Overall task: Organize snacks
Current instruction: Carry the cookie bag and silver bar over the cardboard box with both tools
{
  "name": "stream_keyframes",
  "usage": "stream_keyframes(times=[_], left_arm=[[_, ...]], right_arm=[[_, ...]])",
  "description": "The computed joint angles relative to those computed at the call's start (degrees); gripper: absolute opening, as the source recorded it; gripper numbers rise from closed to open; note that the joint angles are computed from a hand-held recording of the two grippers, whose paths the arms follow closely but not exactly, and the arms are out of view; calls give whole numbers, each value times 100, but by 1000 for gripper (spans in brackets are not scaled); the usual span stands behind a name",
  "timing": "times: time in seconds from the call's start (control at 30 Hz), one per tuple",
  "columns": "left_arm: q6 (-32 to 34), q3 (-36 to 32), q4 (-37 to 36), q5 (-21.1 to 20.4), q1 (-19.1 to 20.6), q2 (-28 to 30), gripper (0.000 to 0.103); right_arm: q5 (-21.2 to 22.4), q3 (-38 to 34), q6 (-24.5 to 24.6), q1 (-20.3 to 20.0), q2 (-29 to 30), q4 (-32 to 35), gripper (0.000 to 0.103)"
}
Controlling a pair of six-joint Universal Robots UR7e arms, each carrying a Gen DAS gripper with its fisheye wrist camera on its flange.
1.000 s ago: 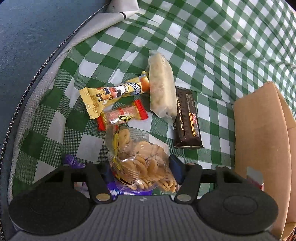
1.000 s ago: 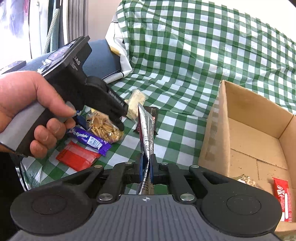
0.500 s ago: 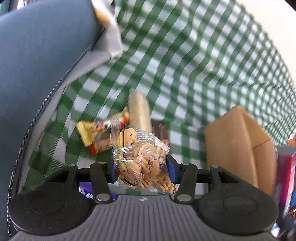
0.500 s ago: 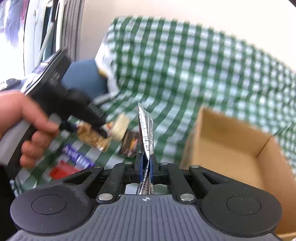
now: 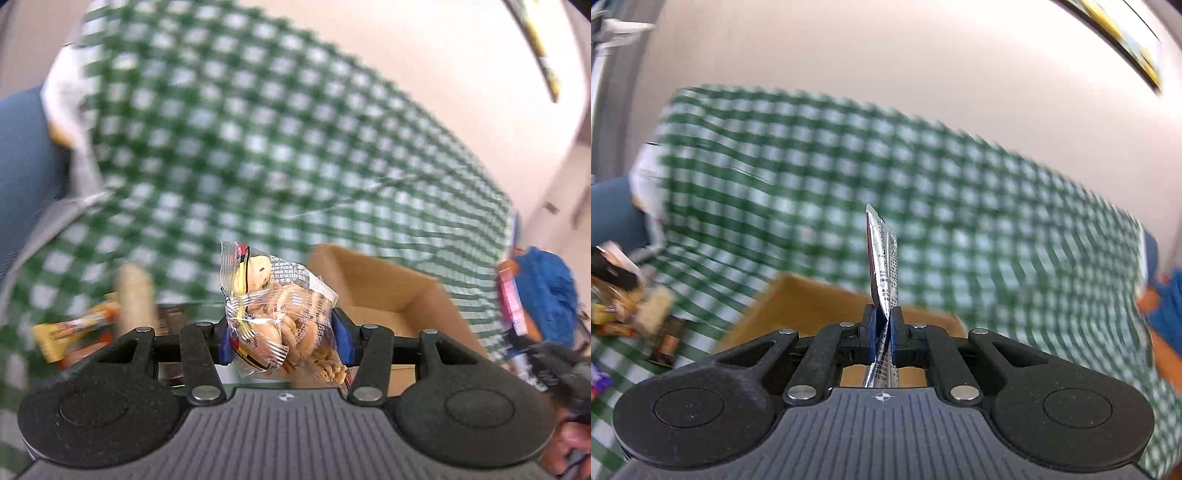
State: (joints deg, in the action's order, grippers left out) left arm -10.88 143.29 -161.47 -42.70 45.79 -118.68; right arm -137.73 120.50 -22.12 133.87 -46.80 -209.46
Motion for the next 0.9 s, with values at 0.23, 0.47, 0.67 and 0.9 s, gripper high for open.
stream_keyframes(times=[0.23, 0.47, 0.67, 0.9], left_arm=[[375, 300, -1431, -769, -209, 967, 55], [777, 365, -2195, -1339, -251, 1864, 55], [919, 351, -2441, -1619, -170, 2331, 55], [1064, 344, -2478, -1817, -147, 2517, 55]], right_arm=[[-150, 359, 292, -294, -269, -41, 7], [-364, 393, -150, -450, -158, -252, 7], [-437, 357, -421, -455, -92, -303, 7], [-449, 285, -573, -419, 7, -268, 7]])
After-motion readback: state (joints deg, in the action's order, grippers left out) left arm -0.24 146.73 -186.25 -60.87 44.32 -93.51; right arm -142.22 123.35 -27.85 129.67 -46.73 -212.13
